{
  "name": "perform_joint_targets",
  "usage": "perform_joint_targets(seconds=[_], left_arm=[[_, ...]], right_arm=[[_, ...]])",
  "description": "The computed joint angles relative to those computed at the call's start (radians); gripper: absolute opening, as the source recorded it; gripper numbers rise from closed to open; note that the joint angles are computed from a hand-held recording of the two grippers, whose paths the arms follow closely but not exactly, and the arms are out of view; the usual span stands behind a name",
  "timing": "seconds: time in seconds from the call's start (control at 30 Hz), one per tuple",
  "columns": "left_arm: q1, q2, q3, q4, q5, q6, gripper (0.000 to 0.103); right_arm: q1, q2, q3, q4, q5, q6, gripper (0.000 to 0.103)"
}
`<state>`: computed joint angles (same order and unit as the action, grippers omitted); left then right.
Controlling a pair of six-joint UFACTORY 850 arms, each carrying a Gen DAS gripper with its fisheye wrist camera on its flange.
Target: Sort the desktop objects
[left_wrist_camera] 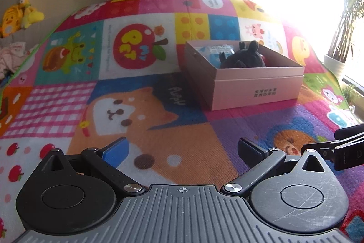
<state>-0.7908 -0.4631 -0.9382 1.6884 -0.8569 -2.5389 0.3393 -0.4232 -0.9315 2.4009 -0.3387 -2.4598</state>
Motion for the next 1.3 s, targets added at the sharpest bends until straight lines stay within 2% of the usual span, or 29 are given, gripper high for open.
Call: perform_joint_targets(seconds=[0.1,0.17,0.23,0.3,0.37,0.57,0.63,0.67,0.73,1.3], left_arm=[[0.022,-0.033,-0.043,-0.042,0.035,0.046,0.103],[0.03,-0.049,-0.06,-0.066,0.029,0.033,0.103],[0.039,-0.059,-0.075,-0.107,0.028,0.03,0.103],[0.056,-0.068,-0.095,-0.177,0.059,0.078,0.103],[0.061,-0.071,-0.099,-0.19,0.063,0.081,0.103],[0.061,-0.072,-0.099,-0.19,0.062,0.08,0.103],[0.061,-0.074,-0.102,-0.195,0.061,0.086,0.103],[0.06,-0.075,-0.103,-0.198,0.059,0.09,0.103],[0.061,-0.073,-0.103,-0.196,0.061,0.088,0.103],[0.062,-0.075,-0.104,-0.197,0.061,0.091,0.103]], right_arm=[[0.01,-0.036,-0.03,0.098,0.003,-0.107,0.103],[0.022,-0.052,-0.043,0.177,-0.003,-0.213,0.103],[0.036,-0.067,-0.063,0.258,0.024,-0.315,0.103],[0.046,-0.078,-0.08,0.293,0.038,-0.375,0.103],[0.045,-0.088,-0.096,0.26,0.042,-0.344,0.103],[0.056,-0.107,-0.118,0.331,0.04,-0.401,0.103],[0.054,-0.106,-0.104,0.361,0.007,-0.428,0.103],[0.051,-0.107,-0.085,0.387,-0.045,-0.462,0.103],[0.045,-0.104,-0.075,0.378,-0.065,-0.447,0.103],[0.047,-0.103,-0.07,0.397,-0.072,-0.467,0.103]])
